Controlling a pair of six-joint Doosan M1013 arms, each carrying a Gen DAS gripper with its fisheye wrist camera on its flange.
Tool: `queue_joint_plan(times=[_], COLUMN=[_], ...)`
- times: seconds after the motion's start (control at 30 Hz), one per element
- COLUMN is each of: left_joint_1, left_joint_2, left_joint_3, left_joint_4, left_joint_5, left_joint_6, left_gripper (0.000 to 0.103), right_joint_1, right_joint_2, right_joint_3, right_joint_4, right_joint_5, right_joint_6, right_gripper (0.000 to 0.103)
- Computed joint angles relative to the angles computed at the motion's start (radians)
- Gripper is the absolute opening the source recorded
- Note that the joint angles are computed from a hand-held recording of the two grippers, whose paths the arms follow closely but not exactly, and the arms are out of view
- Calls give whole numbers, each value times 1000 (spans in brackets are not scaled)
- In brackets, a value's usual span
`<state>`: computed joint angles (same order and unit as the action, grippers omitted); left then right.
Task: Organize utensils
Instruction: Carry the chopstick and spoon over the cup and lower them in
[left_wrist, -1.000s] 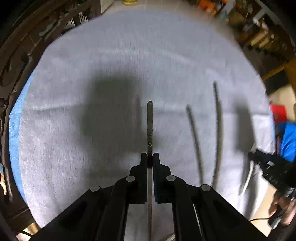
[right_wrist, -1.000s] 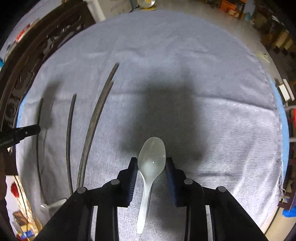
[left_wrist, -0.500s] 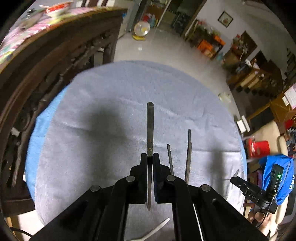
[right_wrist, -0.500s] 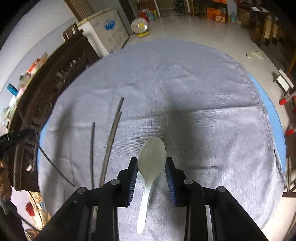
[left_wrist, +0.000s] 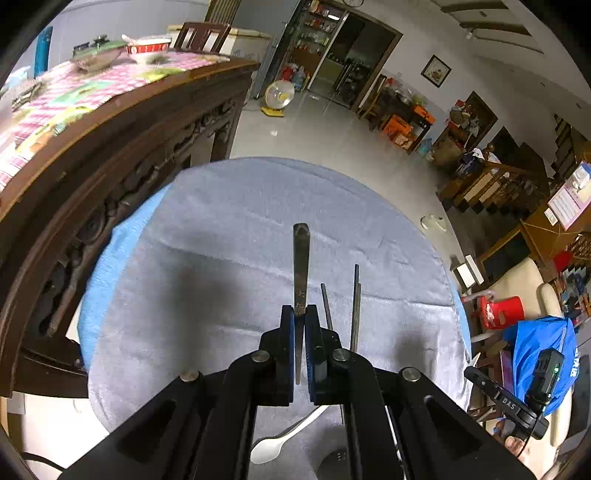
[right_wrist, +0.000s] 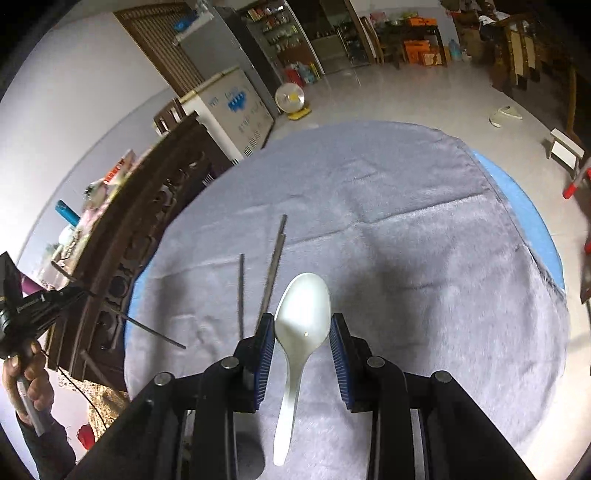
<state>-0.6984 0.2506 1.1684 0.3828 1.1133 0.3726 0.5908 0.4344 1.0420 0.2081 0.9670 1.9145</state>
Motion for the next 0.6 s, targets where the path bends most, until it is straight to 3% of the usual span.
queue_joint_plan(times=[0.3, 0.6], left_joint_1=[-52, -143], left_joint_2=[-66, -185], left_joint_3=[67, 170], left_joint_4=[65, 179], left_joint_5=[-29, -110], left_joint_6=[-68, -195], left_gripper=[5, 5], right_joint_1=[28, 66], right_joint_2=[-86, -164], right_joint_3=[117, 224], right_joint_4=[-29, -104], right_joint_5=[-124, -289], right_joint_6=[48, 159], right_gripper=[32, 32])
